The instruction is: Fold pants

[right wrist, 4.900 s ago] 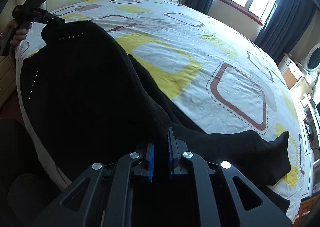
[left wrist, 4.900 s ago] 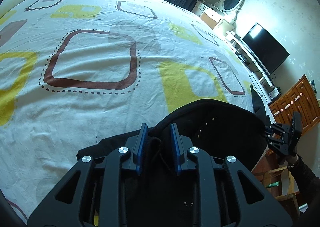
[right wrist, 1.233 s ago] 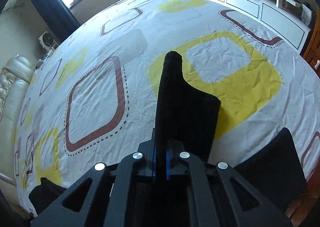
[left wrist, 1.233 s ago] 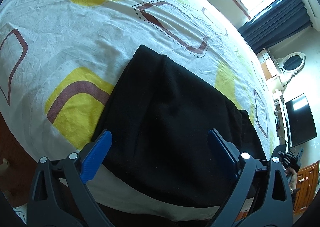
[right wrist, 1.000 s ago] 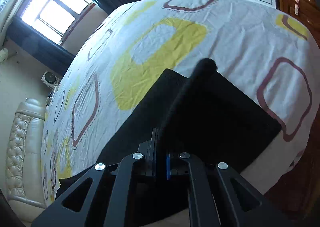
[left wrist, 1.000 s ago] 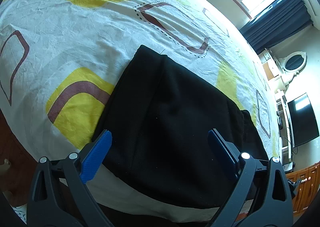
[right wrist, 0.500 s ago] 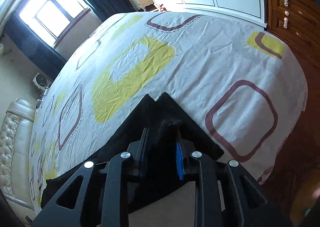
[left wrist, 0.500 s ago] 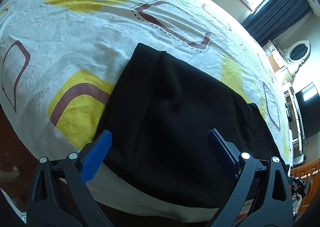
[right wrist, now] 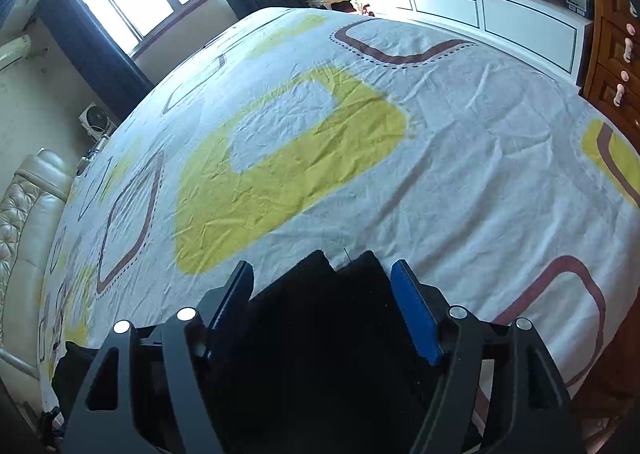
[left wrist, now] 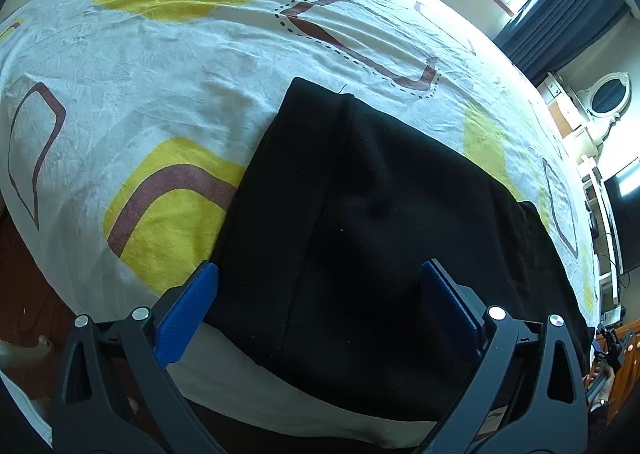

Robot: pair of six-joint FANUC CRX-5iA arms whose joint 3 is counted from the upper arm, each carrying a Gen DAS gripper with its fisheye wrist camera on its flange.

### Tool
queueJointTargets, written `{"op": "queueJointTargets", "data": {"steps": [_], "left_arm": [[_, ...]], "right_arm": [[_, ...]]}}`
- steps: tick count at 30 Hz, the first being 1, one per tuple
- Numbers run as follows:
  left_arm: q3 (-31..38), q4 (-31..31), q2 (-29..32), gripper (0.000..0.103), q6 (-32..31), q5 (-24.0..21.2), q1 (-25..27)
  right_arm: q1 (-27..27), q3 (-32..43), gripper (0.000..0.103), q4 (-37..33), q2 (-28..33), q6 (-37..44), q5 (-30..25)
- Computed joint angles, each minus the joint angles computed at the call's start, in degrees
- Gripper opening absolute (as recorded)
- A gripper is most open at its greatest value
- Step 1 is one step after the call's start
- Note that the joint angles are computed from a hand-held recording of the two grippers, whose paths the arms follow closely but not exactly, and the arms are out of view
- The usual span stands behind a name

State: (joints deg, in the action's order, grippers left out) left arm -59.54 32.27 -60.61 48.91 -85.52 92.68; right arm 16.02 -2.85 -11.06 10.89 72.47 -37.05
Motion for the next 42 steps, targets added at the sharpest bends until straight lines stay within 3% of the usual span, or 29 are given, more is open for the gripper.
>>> {"op": "queueJointTargets", "data": {"steps": [2,3,6,9,11,13,14,17,19,22,25,29,32,37,40,42], "left_arm": [[-0.2,0.2,-0.1,0.1,-0.3,-0.6,0.9],[-0.2,0.3,-0.1,0.1,-0.3,-0.6,1.0],[-0.2,-0.1,-0.3,0.1,-0.3,-0.2,0.5],[-0.2,-0.8,-0.6,0.1,0.1,0.7,-0.6],[-0.1,-1.3,-0.5,0.1,1.1,1.9,-2.0],[0.0,-1.6,-0.2,0.1,1.9,2.9,-3.1],[0.1,-1.6,-0.1,0.1,2.0,3.0,-3.2],[0.1,-1.4,0.1,0.1,1.9,2.9,-3.2],[0.1,-1.3,0.3,0.1,1.9,2.8,-3.1],[0.1,0.0,-0.7,0.1,0.4,0.4,-0.5],[-0.6,4.4,-4.4,0.1,-3.7,-5.8,7.1],[-1.3,9.9,-9.6,0.1,-9.4,-15.5,16.5],[-1.5,12.1,-10.0,0.1,-10.6,-14.5,12.4],[-0.8,11.1,-7.8,0.1,-8.3,-4.5,-2.4],[-0.4,8.3,-5.5,0.1,-5.3,0.6,-8.1],[-0.4,7.3,-5.1,0.1,-4.7,0.1,-6.7]], "right_arm": [[-0.5,2.0,0.066,-3.1,1.3,3.2,-1.6],[0.1,1.9,0.045,-1.7,1.7,2.7,-1.6],[2.5,-0.8,0.025,7.0,1.3,-2.2,0.1],[3.9,-6.3,0.011,19.9,-0.6,-15.1,4.7],[3.6,-6.7,0.007,23.8,0.5,-20.3,4.0],[2.4,-5.3,0.008,18.3,0.9,-16.6,3.5],[1.6,-5.6,0.018,15.8,0.0,-15.9,4.7],[-0.4,-7.4,0.067,11.7,-3.0,-16.9,6.9],[-2.0,-7.7,0.069,7.3,-4.5,-13.0,6.6],[-7.5,-3.7,0.069,-8.0,-4.1,1.6,-1.2],[-13.8,-1.6,0.07,-21.8,-3.3,13.0,-7.9],[-20.0,-2.9,0.075,-35.9,-4.4,21.0,-10.0],[-22.0,-2.3,0.076,-40.9,-3.1,23.9,-12.9],[-27.0,3.3,0.077,-52.5,3.5,30.6,-27.6],[-25.4,5.3,0.077,-51.0,4.7,31.4,-30.5],[-24.1,6.5,0.076,-49.1,5.1,30.5,-30.0]]}}
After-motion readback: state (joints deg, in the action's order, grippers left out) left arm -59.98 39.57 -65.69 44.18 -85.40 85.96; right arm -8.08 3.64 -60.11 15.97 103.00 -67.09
